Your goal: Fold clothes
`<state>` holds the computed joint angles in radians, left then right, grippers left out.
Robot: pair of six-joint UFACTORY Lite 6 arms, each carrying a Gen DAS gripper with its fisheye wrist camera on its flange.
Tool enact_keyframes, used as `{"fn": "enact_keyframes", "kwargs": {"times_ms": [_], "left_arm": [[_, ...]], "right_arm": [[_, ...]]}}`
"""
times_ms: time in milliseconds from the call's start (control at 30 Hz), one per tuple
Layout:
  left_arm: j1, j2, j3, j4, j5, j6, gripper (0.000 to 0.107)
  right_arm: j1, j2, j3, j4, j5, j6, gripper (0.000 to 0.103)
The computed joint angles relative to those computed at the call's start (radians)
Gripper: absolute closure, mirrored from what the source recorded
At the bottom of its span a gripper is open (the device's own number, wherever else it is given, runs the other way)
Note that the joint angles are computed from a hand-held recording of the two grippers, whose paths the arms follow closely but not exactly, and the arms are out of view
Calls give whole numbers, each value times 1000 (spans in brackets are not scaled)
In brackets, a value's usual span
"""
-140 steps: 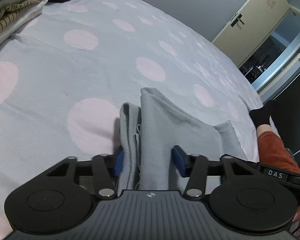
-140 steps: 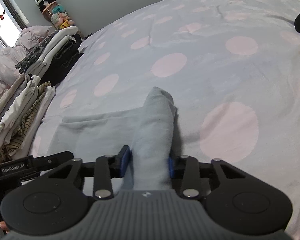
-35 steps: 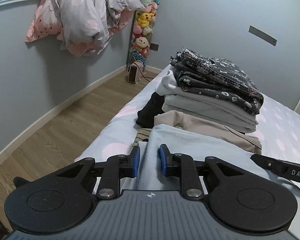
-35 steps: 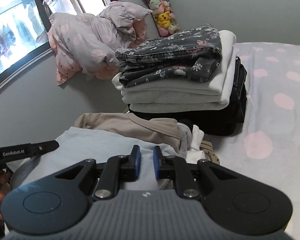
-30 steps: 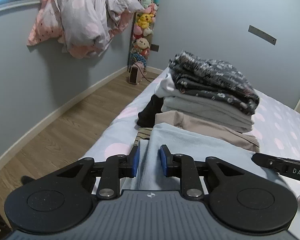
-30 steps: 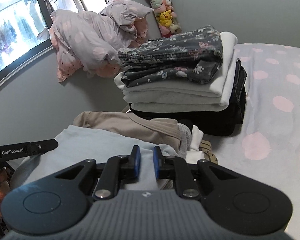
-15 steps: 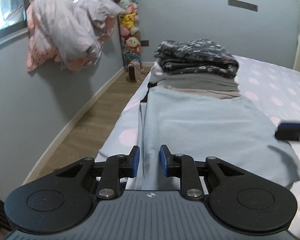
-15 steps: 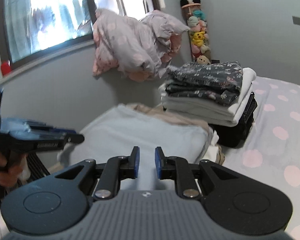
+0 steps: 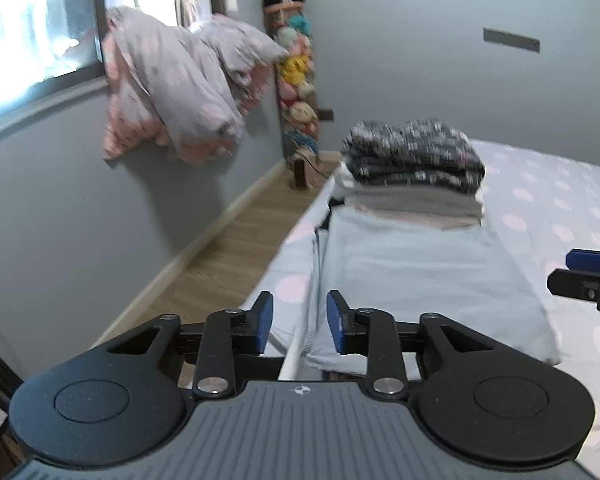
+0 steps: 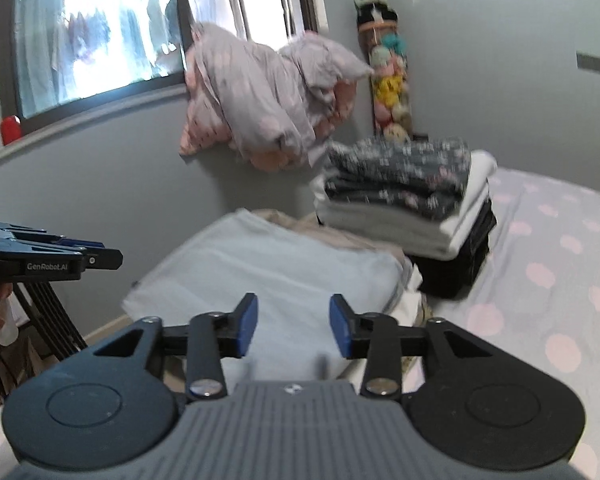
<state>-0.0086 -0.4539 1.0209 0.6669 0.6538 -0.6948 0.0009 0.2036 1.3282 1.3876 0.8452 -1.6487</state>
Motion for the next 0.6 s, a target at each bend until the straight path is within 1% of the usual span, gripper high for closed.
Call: {"fn": "enact_keyframes", "kwargs": {"times_ms": [67, 100, 133, 200, 233, 300, 367, 400, 433, 500, 567, 600], "left_arm": [[-84, -36, 29, 73, 88, -80, 61], [-138, -50, 52, 109, 143, -124, 57], [-196, -60, 77, 147, 202, -167, 57], [-309, -67, 135, 199, 316, -225, 57], [-387, -65, 171, 234, 394, -261, 55], [-544, -51, 231, 311, 541, -328, 51], [-740, -31, 278, 416, 712, -408, 46], [-839, -16, 300, 465, 800, -449, 41], [-933, 3, 324, 510, 886, -484, 33], [-1114, 47, 374, 587, 1045, -554, 28], [-1254, 87, 417, 639, 1159, -616, 16], [-1324, 108, 437, 664, 1217, -648, 13]], "right_arm": [[-28, -78, -59, 28, 20, -28, 45], [-37, -116, -86, 40, 17, -40, 39], [-46, -157, -114, 53, 12, -51, 35], [-83, -247, -181, 82, 24, -71, 22], [-109, -284, -203, 83, 47, -71, 21], [-182, -343, -228, 65, 136, -64, 18], [-256, -386, -236, 43, 227, -46, 17], [-298, -407, -240, 32, 275, -33, 15], [-340, -426, -243, 25, 323, -19, 14], [-422, -465, -253, 20, 405, 10, 5], [-516, -510, -270, 20, 491, 36, 4], [-565, -528, -276, 19, 538, 39, 4]]}}
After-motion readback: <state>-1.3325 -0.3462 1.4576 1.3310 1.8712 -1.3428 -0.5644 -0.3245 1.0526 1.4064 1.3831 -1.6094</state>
